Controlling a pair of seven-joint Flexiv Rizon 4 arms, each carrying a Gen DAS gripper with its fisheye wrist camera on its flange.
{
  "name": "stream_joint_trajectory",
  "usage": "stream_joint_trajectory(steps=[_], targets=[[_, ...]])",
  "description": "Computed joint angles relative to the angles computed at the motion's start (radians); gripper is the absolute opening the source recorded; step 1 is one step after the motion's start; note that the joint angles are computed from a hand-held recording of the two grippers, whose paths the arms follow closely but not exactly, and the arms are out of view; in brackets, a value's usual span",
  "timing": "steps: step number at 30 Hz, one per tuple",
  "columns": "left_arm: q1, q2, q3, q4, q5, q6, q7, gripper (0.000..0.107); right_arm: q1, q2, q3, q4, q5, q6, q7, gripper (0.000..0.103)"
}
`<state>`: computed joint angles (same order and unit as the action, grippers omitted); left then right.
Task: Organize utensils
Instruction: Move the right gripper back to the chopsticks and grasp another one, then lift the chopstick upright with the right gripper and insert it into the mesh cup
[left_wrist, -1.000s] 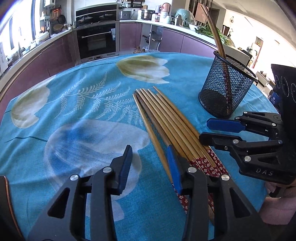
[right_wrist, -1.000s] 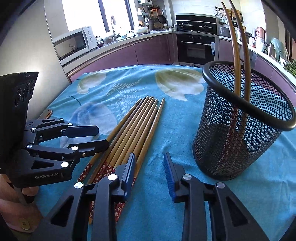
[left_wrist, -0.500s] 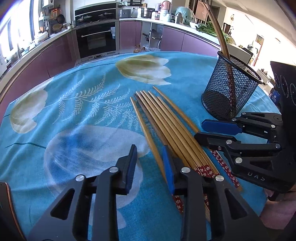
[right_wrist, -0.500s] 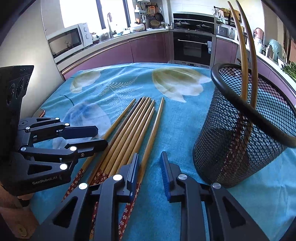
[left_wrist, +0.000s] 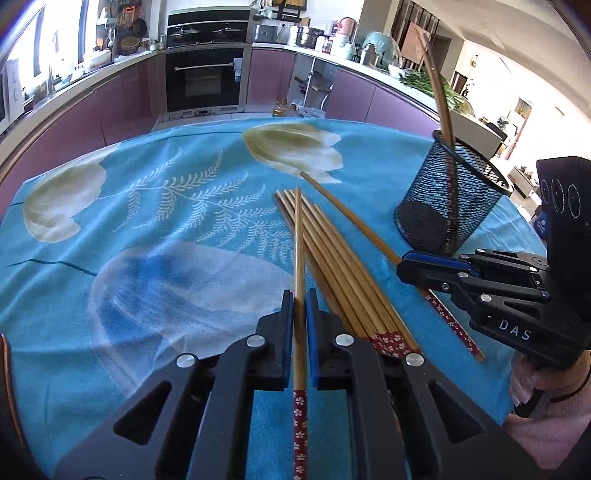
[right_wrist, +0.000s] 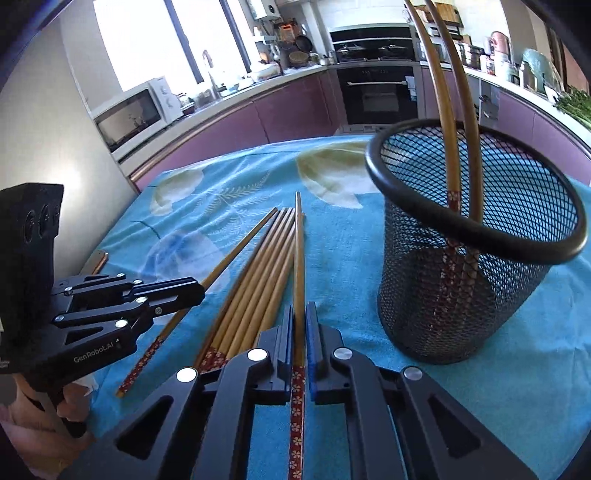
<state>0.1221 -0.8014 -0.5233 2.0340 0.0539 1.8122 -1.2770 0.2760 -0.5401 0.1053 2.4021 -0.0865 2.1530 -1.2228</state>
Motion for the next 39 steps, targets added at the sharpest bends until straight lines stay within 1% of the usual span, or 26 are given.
stream_joint_trajectory(steps=[4, 6, 9, 11, 13, 15, 17, 19, 20, 21, 22, 25, 28, 31, 34, 37, 39], targets=[[0.030, -0.005, -0.033, 0.008, 0.014, -0.037, 0.029, 0.008, -0.014, 0.017, 0.012, 0.013, -0.047, -0.030, -0.022, 0.006], [0.021, -0.004, -0.023, 0.008, 0.009, -0.044, 0.045, 0.008, -0.006, 0.028, 0.005, 0.015, -0.054, -0.062, -0.034, 0.006], [0.016, -0.003, -0.020, 0.007, 0.004, -0.053, 0.069, 0.008, 0.049, 0.040, -0.036, 0.009, -0.018, -0.107, -0.066, 0.006], [0.007, 0.000, -0.010, 0.001, -0.010, -0.071, 0.082, 0.009, 0.094, 0.043, -0.066, 0.001, 0.020, -0.132, -0.082, 0.008], [0.002, -0.004, -0.009, -0.009, -0.018, -0.084, 0.103, 0.009, 0.098, 0.039, -0.067, -0.002, 0.031, -0.136, -0.092, 0.008], [0.003, -0.006, -0.012, -0.015, -0.027, -0.094, 0.122, 0.010, 0.103, 0.036, -0.073, -0.010, 0.038, -0.142, -0.104, 0.013], [0.010, -0.012, -0.025, -0.023, -0.036, -0.108, 0.145, 0.012, 0.114, 0.028, -0.083, -0.024, 0.050, -0.149, -0.112, 0.013], [0.000, -0.012, -0.019, -0.033, -0.052, -0.118, 0.157, 0.012, 0.114, 0.018, -0.083, -0.040, 0.057, -0.151, -0.112, 0.014], [-0.004, -0.013, -0.018, -0.038, -0.058, -0.121, 0.165, 0.011, 0.097, 0.014, -0.070, -0.046, 0.048, -0.151, -0.109, 0.013], [-0.008, -0.013, -0.016, -0.042, -0.068, -0.124, 0.167, 0.010, 0.100, 0.013, -0.073, -0.047, 0.051, -0.149, -0.112, 0.011], [-0.012, -0.012, -0.013, -0.042, -0.076, -0.124, 0.168, 0.010, 0.096, 0.012, -0.069, -0.047, 0.049, -0.145, -0.114, 0.007], [-0.015, -0.009, -0.014, -0.036, -0.092, -0.112, 0.166, 0.008, 0.087, 0.016, -0.061, -0.039, 0.051, -0.126, -0.117, 0.007], [0.021, -0.006, -0.052, -0.013, -0.086, -0.095, 0.165, 0.008, 0.049, 0.024, -0.031, -0.025, 0.038, -0.090, -0.111, 0.006], [0.066, 0.003, -0.101, 0.013, -0.063, -0.070, 0.163, 0.008, 0.008, 0.045, -0.002, 0.005, 0.016, -0.032, -0.109, 0.006], [0.135, 0.006, -0.179, 0.038, -0.026, -0.051, 0.161, 0.008, 0.000, 0.076, 0.002, 0.038, 0.019, 0.023, -0.119, 0.006], [0.210, 0.001, -0.265, 0.061, 0.018, -0.032, 0.157, 0.007, -0.033, 0.107, 0.017, 0.068, 0.004, 0.076, -0.111, 0.006], [0.246, 0.002, -0.307, 0.074, 0.046, -0.017, 0.149, 0.007, -0.044, 0.123, 0.018, 0.086, 0.005, 0.106, -0.107, 0.006]])
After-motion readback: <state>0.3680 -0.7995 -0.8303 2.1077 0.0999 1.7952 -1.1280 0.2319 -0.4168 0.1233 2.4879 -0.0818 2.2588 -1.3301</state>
